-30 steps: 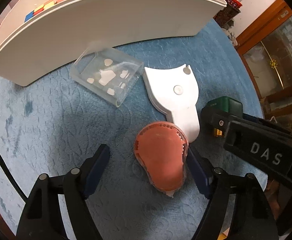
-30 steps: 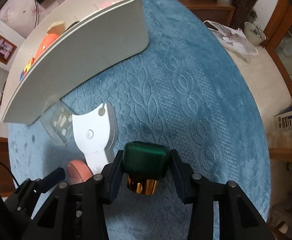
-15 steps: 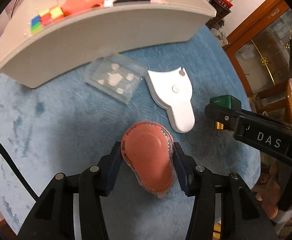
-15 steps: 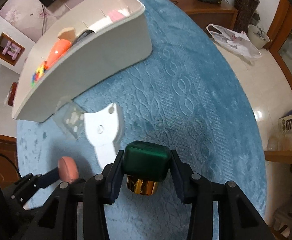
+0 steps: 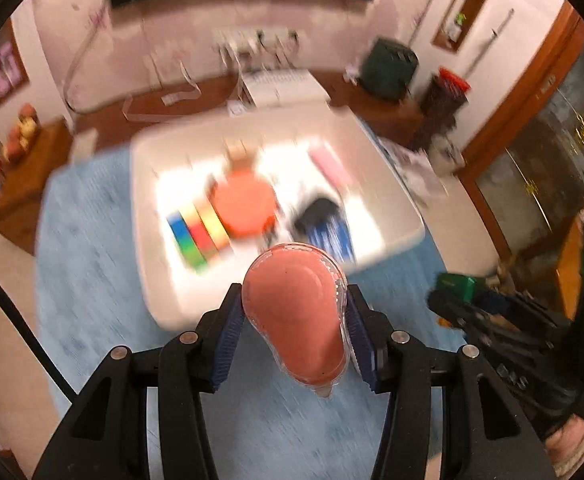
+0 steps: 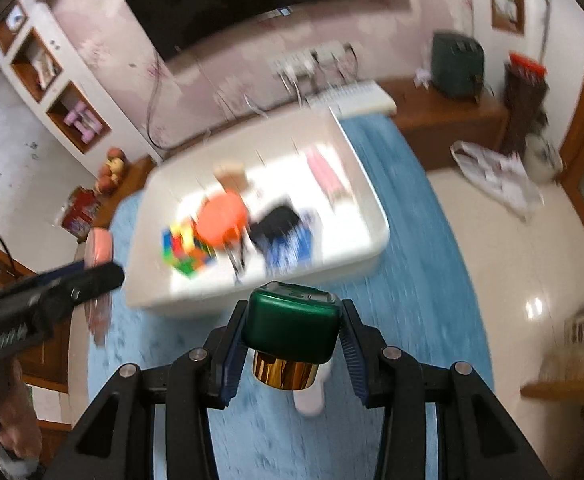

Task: Organize rigid objects
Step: 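Carry the pink pouch and green bottle into the bin and release both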

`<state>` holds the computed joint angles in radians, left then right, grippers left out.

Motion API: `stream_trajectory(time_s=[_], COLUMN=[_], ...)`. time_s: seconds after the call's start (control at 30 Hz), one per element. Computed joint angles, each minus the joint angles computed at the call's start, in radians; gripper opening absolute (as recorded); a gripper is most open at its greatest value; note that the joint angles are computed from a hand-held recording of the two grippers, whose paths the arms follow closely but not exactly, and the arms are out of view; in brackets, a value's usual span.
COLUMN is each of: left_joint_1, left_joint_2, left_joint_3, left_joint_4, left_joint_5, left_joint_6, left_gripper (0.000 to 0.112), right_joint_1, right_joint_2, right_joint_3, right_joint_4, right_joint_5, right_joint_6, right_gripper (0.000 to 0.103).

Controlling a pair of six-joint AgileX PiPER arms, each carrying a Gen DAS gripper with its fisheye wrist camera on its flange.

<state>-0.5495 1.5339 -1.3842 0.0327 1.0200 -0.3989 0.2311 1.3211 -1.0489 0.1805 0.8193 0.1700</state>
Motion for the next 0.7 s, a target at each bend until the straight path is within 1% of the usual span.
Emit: stream_trajectory(time_s=[0.1, 0.17, 0.2, 0.3, 0.43, 0.47, 0.57, 0.7], left_joint_1=[0.044, 0.065, 0.075, 0.121, 0.169, 0.171, 0.179, 0.178], left_joint_2=[0.079, 0.152, 0.166, 0.257, 0.404, 0.411, 0.511, 0.596], left_joint_3=[-0.120, -0.200, -0.213, -0.294, -0.425, -0.432, -0.519, -0.593], left_joint_4=[0.058, 0.118, 0.142, 0.168, 0.182, 0.186, 0.216, 0.231], left_joint_5=[0.036, 0.044, 0.046, 0.046, 0.078, 0.086, 0.120, 0.171], left_joint_6=[0.027, 0.032, 0.030, 0.039, 0.044, 0.047, 0.048, 0.044], left_gripper=[0.053, 0.053, 0.053, 0.053, 0.053, 0.053, 0.053, 0.053], right_joint_1=[0.004, 0.020, 0.023, 0.024, 0.045, 0.043, 0.046, 0.053], right_joint_2=[0.089, 0.144, 0.189, 0.286, 0.371, 0.400, 0.463, 0.542], right_joint_3=[-0.127, -0.187, -0.236, -0.346, -0.406, -0.425, -0.453, -0.483], right_joint_4=[-0.034, -0.086, -0.105, -0.136, -0.222, -0.222, -0.234, -0.245], right_joint_5=[-0.004, -0.009, -0.005, 0.013, -0.007, -0.010, -0.024, -0.014], right_joint_6=[-0.008, 0.018, 0.021, 0.016, 0.052, 0.047, 0.039, 0.037], right_gripper=[0.044, 0.044, 0.044, 0.044, 0.044, 0.044, 0.044, 0.044])
